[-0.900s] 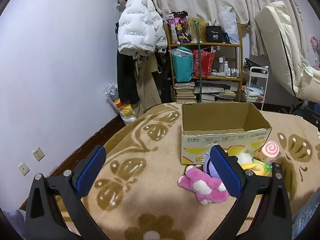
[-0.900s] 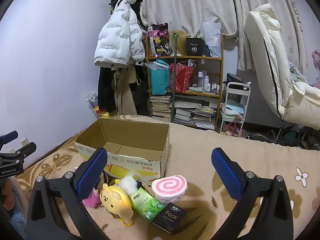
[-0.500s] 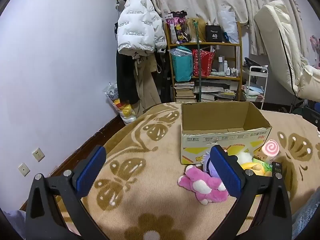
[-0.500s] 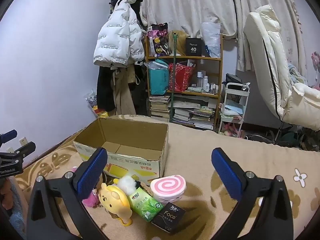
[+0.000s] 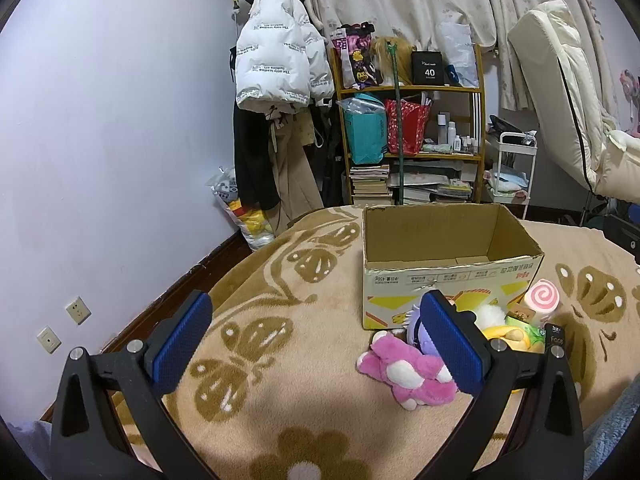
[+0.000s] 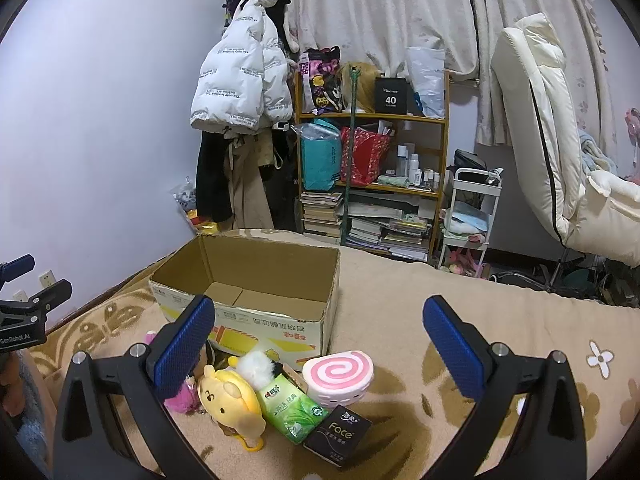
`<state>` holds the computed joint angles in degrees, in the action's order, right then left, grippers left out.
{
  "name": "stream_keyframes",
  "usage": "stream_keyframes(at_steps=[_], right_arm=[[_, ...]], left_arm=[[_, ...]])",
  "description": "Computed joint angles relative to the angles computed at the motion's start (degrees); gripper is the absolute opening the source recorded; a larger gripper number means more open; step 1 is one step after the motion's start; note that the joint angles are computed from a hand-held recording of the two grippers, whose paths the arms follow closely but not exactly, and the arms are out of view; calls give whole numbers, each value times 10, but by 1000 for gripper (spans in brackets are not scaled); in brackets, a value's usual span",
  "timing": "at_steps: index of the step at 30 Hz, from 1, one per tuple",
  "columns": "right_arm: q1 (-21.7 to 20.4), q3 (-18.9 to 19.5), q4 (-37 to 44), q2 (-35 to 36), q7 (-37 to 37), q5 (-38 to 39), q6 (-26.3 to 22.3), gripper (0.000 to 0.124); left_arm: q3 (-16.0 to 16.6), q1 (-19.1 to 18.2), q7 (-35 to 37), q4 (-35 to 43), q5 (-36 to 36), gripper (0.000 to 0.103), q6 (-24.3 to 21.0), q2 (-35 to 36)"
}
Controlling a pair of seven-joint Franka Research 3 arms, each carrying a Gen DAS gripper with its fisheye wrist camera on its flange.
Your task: Organize soft objects
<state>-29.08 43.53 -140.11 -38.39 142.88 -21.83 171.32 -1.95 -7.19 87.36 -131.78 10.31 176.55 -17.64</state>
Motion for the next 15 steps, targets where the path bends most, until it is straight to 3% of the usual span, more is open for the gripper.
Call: stream_keyframes(at_steps=[15], right_arm=[[-6, 5, 2, 1, 2, -4, 1, 103]], left_arm=[[-5, 6, -1, 4, 4, 103, -4, 4]])
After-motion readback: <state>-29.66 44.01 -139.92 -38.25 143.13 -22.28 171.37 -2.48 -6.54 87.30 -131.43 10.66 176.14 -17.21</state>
